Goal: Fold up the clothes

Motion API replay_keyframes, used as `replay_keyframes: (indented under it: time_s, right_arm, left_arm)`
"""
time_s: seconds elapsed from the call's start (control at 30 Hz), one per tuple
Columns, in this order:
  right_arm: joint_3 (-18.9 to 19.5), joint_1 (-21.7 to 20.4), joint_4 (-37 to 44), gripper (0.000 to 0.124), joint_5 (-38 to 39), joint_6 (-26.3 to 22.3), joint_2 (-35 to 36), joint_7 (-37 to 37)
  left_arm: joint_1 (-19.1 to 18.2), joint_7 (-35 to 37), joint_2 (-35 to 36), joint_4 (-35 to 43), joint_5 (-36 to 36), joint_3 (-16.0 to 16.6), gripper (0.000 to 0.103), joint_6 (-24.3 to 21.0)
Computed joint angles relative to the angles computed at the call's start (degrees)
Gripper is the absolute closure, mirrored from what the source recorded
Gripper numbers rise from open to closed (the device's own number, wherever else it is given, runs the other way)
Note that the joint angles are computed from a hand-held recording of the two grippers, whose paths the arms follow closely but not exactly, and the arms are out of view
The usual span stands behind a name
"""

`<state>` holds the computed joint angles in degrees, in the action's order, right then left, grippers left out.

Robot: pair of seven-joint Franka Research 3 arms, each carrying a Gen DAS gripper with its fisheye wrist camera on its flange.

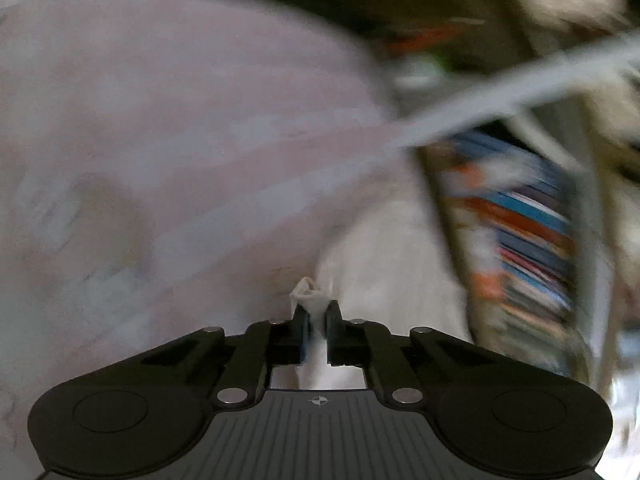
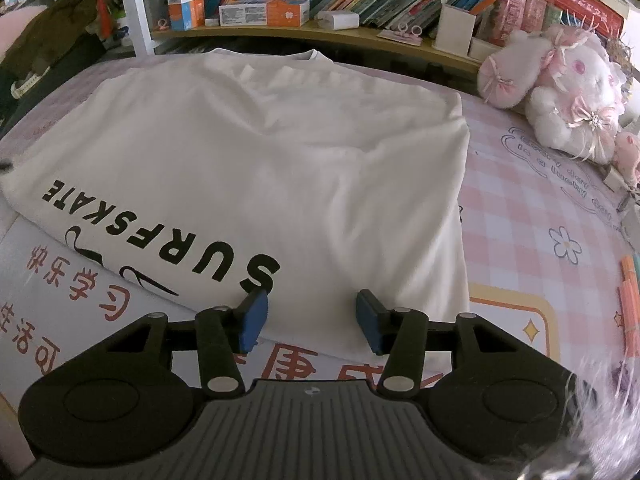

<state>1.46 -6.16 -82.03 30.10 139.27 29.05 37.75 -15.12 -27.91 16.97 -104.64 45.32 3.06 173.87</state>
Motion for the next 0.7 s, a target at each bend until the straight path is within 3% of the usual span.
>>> replay_keyframes:
  time_s: [0.03, 0.13, 0.2, 0.23, 0.37, 0.47, 0.7]
  right_arm:
    - [0.0, 0.0, 0.0, 0.076, 0.0, 0.0, 0.0, 0.0]
    - [0.0, -0.1, 0.1, 0.076, 0.0, -0.1, 0.1, 0.0]
    - [0.1, -0.1, 0.1, 0.076, 0.2, 0.0, 0.1, -0.2]
    - [0.1, -0.2, 0.1, 0.076, 0.3, 0.0, 0.1, -0.2]
    - [0.3, -0.3, 0.1, 0.076, 0.6, 0.1, 0.2, -0.6]
    - [0.3, -0.4, 0.0, 0.076, 0.9, 0.2, 0.2, -0.8]
    - [0.4, -0.2, -1.1, 0.074, 1.4, 1.5, -0.3, -0.8]
  left_arm:
    - [-0.5, -0.8, 0.0, 0.0, 1.2, 0.8, 0.097, 0.8]
    - [1.3, 3.0, -0.1, -0.3, -1.0, -1.0, 0.096, 2.2]
    - [6.2, 10.3, 0.2, -2.1, -10.9, -6.9, 0.097, 0.0]
    - [7.4, 13.3, 0.4, -2.8, -15.5, -8.4, 0.097, -0.9]
    - [5.2, 12.0, -0.2, -5.5, -18.5, -5.8, 0.092, 2.0]
    - [7.5, 17.0, -0.1, -6.1, -23.8, -8.8, 0.083, 1.9]
    - [7.2, 22.1, 1.1, -6.0, -29.7, -8.7, 0.065, 5.9]
